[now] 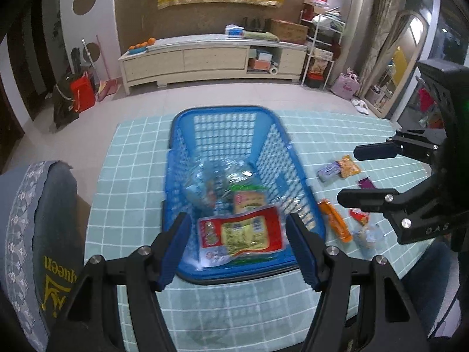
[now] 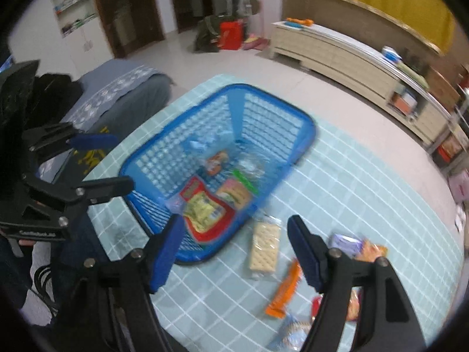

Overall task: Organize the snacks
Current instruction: 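Move both tools to the snack pile and close the left tool on the orange wafer bar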

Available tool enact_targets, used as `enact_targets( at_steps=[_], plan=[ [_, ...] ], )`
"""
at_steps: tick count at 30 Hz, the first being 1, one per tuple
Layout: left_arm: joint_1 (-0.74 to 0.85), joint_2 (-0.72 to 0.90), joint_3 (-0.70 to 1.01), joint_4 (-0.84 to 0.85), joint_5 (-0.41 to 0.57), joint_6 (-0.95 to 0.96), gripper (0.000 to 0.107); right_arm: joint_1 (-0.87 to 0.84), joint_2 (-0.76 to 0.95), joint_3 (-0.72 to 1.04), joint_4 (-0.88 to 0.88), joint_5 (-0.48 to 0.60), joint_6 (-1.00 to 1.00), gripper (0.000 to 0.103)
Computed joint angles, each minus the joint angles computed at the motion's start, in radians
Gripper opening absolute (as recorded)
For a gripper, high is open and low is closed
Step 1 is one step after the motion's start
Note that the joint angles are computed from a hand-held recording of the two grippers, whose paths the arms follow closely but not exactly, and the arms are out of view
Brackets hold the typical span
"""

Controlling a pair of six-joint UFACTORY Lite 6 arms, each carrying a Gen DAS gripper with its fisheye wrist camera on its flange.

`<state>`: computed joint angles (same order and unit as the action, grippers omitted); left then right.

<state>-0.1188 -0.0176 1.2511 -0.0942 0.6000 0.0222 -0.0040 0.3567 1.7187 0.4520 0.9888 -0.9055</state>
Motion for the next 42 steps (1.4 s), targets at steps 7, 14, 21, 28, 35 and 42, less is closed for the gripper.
enact_targets(
  at_steps=[7,14,21,28,35,42],
  plan=[
    [-0.155,0.072,0.113,0.104,0.006,-0.125,0.065,-0.195,-0.002,0.057,0.064,0.1,0.037,0.077],
    [-0.272,0.142,0.189,0.169,-0.049,-0.23,0.07,-0.381,-0.024,0.064,0.108,0.138,-0.037,0.077],
    [-0.398,0.279,0.315,0.304,-0.048,-0.365,0.089,-0.532,-0.004,0.063,0.138,0.158,-0.11,0.077],
    [-0.475,0.448,0.461,0.344,-0.007,-0.433,0.097,-0.622,0.034,0.032,0.139,0.139,-0.162,0.077],
    [-0.538,0.61,0.577,0.386,0.051,-0.537,0.097,-0.663,0.071,-0.014,0.129,0.094,-0.175,0.077],
    [-0.553,0.733,0.642,0.424,0.084,-0.644,0.103,-0.679,0.118,-0.051,0.133,0.065,-0.215,0.077]
  ],
)
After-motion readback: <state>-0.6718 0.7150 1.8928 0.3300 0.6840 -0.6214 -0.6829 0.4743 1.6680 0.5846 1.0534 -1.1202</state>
